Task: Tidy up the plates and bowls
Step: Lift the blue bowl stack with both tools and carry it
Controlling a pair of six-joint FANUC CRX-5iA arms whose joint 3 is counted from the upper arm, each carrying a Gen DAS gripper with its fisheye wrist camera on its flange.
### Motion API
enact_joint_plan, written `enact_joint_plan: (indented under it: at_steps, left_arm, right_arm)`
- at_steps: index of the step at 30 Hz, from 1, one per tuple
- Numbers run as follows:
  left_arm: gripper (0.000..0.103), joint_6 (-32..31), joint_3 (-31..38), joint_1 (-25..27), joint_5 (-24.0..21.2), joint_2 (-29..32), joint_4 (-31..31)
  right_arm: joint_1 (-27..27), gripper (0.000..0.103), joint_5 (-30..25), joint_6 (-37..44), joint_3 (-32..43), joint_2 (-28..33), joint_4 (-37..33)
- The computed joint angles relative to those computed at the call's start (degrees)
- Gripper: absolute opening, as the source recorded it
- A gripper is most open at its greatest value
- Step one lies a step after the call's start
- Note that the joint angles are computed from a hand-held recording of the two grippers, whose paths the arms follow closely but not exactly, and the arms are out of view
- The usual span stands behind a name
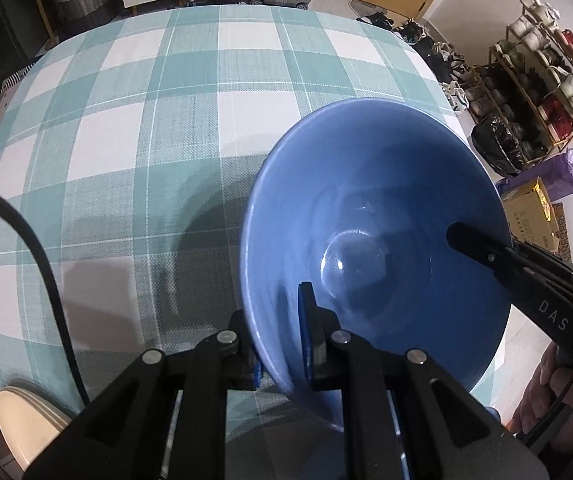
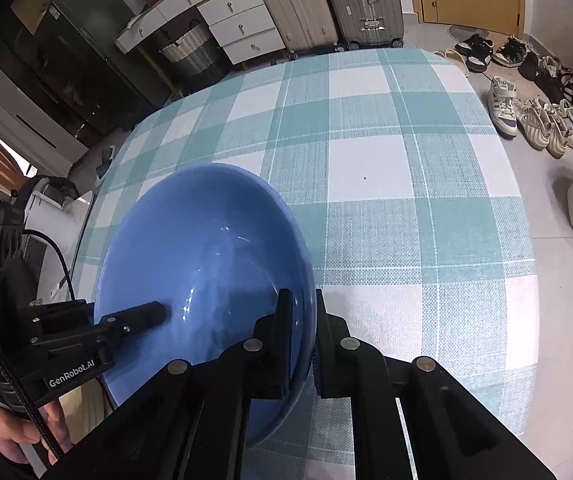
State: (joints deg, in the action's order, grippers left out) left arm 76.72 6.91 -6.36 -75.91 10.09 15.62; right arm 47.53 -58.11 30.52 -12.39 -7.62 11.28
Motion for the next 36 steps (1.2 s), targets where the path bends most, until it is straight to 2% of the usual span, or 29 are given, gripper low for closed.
enact_joint_plan:
  at_steps: [8, 19, 23, 36]
  left_arm:
    - [0.012, -0.4, 1.2, 0.8, -0.8, -1.8, 1.6]
    - [0.012, -0.5, 2.4, 3.0, -4.1, -6.5, 4.2]
    - [0.012, -0.8, 2.7, 3.8, -5.8, -8.0, 5.2]
    - [0.012, -3.2, -5.1, 6.8, -8.7, -16.5, 8.5]
  right_arm:
    - [2.0, 0.008, -3.7, -1.2, 3.3, -0.8, 3.0]
    - [9.9, 0.008, -12.8, -6.2, 8.4, -2.8, 9.8]
    - [11.8, 0.008, -14.4, -8.5, 9.3, -4.0, 10.6]
    - [25.7, 0.008, -21.7, -21.6, 5.9, -9.3, 16.5]
